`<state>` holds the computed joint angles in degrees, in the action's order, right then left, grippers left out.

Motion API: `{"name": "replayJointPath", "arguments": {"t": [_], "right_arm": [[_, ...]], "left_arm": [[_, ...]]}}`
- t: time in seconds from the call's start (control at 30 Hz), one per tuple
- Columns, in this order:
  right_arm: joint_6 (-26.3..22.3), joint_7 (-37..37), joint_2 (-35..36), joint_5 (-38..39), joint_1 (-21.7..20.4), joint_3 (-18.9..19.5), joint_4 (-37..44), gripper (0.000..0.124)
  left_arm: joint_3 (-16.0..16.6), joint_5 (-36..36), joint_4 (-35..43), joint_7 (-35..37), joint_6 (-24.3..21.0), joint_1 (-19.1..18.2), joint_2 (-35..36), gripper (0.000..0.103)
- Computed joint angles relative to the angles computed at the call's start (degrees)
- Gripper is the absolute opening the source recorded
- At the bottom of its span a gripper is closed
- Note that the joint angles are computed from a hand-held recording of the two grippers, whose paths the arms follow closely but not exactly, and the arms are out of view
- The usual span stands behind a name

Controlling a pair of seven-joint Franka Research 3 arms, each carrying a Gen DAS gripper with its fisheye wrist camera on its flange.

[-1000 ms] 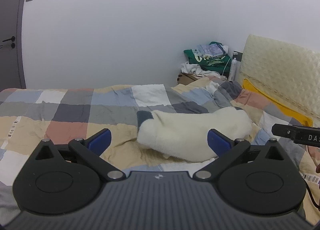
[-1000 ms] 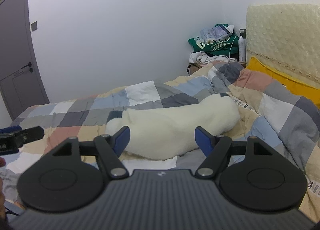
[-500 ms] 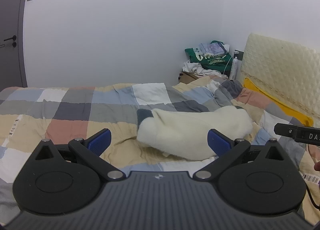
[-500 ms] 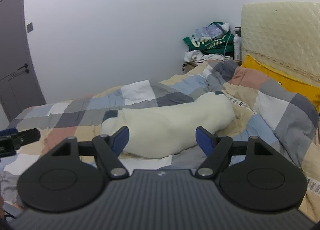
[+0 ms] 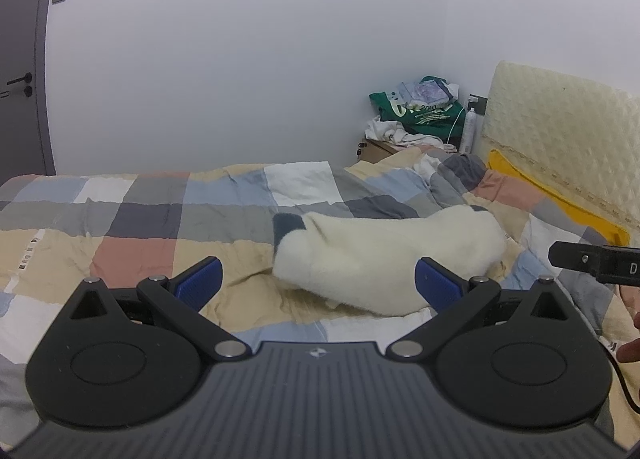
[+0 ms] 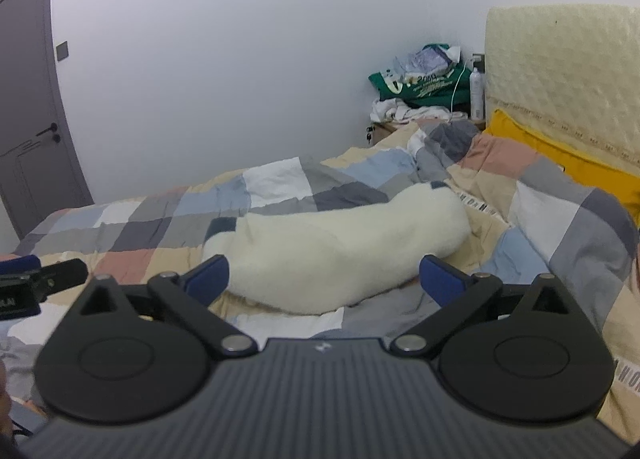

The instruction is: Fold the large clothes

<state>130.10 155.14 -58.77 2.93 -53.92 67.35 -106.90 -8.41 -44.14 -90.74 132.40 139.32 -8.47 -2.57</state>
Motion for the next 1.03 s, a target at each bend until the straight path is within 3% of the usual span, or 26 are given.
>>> {"name": "replayJointPath", "arguments": {"t": [0.4,1.03], "right_arm": [[-0.8,0.3,-0.4,-0.3,0.8,-0.4,-0.3,0.103],[-0.3,2.4,0.6,-0.4,3.0,0.0,-2.1,0.103]], "left_arm": [[0.1,-1.1,0.6,1.3,-1.2,0.2,0.3,0.103],[0.2,-0.6,-1.1,1.5,0.8,-0.6,-0.9,0.103]]}}
